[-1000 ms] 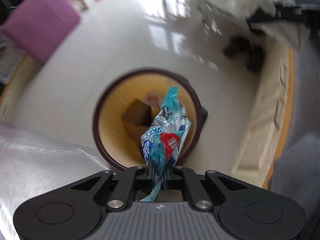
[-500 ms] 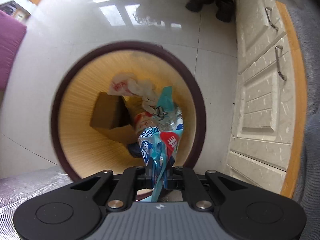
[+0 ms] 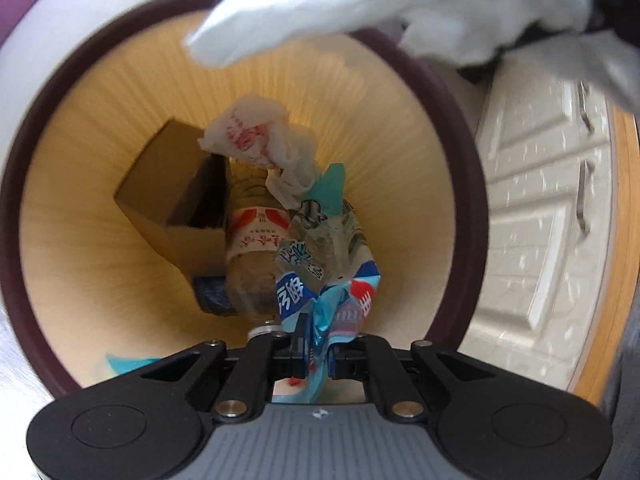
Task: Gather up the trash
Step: 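Open both tools to drop the wrapper and tissue into the wastebasket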
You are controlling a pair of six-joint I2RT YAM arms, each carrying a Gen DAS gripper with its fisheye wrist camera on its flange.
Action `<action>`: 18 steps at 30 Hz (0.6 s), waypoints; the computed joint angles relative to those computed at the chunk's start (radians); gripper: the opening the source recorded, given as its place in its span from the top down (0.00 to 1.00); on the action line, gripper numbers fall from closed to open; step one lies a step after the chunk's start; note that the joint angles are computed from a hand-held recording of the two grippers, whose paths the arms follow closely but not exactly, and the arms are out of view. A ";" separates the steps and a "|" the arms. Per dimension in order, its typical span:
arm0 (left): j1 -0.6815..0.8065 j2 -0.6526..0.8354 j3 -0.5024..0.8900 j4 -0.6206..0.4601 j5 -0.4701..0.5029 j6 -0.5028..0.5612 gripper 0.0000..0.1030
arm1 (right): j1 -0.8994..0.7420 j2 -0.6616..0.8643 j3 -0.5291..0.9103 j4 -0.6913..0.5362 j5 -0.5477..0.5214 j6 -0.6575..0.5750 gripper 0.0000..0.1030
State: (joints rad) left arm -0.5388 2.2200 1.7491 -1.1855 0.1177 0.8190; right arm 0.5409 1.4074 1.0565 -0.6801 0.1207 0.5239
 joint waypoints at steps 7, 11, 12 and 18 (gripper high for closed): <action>0.035 0.007 -0.013 0.019 0.062 -0.142 0.92 | -0.102 0.244 0.096 0.094 -0.164 -0.004 0.81; 0.037 -0.017 -0.053 0.043 0.069 -0.182 0.90 | -0.142 0.304 0.081 0.179 -0.226 0.073 0.53; 0.035 -0.018 -0.061 0.050 0.065 -0.177 0.90 | -0.143 0.300 0.068 0.195 -0.224 0.097 0.45; 0.029 -0.031 -0.099 0.096 0.056 -0.217 0.87 | -0.116 0.225 0.001 0.181 -0.174 0.086 0.29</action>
